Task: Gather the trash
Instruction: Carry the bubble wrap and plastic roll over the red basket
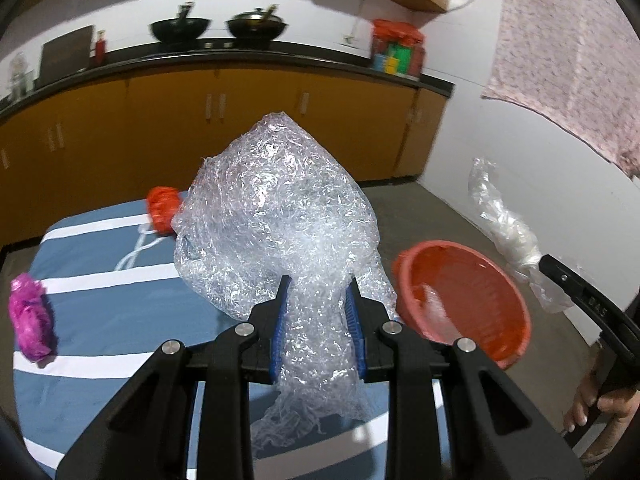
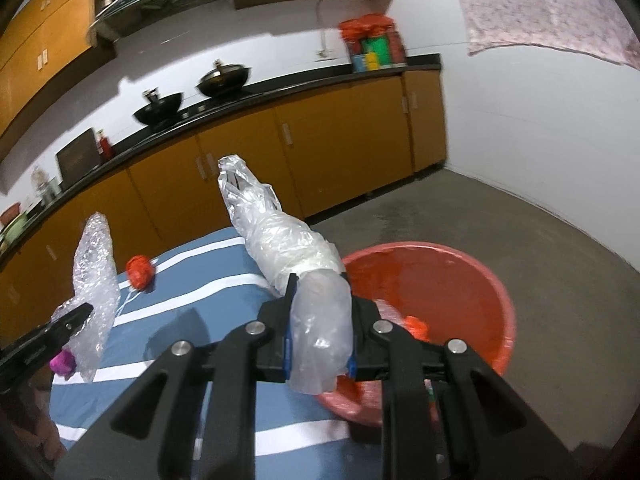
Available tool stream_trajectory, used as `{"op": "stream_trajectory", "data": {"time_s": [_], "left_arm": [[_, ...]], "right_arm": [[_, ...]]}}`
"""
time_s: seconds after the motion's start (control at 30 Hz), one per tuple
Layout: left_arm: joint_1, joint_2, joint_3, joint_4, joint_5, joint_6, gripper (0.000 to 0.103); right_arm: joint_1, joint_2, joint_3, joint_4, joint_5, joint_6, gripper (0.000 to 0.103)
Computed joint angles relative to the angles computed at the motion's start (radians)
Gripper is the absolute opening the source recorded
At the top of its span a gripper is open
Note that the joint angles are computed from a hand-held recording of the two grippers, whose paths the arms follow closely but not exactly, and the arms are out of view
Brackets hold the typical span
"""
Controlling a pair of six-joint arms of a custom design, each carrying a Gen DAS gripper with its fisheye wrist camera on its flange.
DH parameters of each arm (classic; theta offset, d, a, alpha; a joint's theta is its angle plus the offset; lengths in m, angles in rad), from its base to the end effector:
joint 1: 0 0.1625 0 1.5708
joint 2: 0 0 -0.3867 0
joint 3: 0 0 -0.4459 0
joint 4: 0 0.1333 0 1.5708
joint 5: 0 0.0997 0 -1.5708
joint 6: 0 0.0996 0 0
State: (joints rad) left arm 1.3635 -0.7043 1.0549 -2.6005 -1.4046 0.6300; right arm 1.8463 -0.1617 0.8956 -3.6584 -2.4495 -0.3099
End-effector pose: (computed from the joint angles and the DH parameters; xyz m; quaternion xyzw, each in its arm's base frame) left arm -0.0289 -0.8653 0.2459 0.3567 0.8697 -0.3081 0.1462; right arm 0.2711 -0.7509 0.0098 -0.0515 -0.7524 0.5611 0.3413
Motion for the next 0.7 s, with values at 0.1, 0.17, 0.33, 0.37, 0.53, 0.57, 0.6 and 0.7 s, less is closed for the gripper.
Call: {"op": "stream_trajectory", "data": {"time_s": [0.1, 0.17, 0.33, 0.37, 0.53, 0.57, 0.6, 0.7], "left_arm": [[-0.016, -0.001, 0.028, 0.009, -0.015, 0.017, 0.026], [-0.025, 0.001, 0.043, 0.013, -0.024, 0.031, 0.026], [-0.042, 0.013, 0.056, 0.033, -0.042, 0.062, 0.026], [-0.045, 0.019, 0.055, 0.037, -0.045, 0.066, 0.026], [-0.055, 0.042, 0.050, 0.060, -0.056, 0.085, 0.026], [-0.057, 0.040, 0.060, 0.057, -0.057, 0.087, 0.026], [-0.059, 0.045, 0.059, 0.062, -0.059, 0.090, 0.026], [-0.065, 0.064, 0.051, 0.081, -0.061, 0.099, 0.026]], "right_arm": [[-0.011, -0.036, 0.060, -0.048, -0.028, 0.012, 0.020], [-0.018, -0.059, 0.098, -0.074, -0.043, 0.024, 0.020], [-0.038, -0.101, 0.166, -0.122, -0.064, 0.040, 0.020], [-0.044, -0.110, 0.180, -0.131, -0.068, 0.046, 0.020], [-0.064, -0.128, 0.208, -0.138, -0.074, 0.079, 0.020], [-0.071, -0.134, 0.216, -0.140, -0.074, 0.088, 0.020], [-0.075, -0.133, 0.214, -0.136, -0.073, 0.097, 0.020], [-0.089, -0.142, 0.225, -0.127, -0.069, 0.129, 0.020]]}}
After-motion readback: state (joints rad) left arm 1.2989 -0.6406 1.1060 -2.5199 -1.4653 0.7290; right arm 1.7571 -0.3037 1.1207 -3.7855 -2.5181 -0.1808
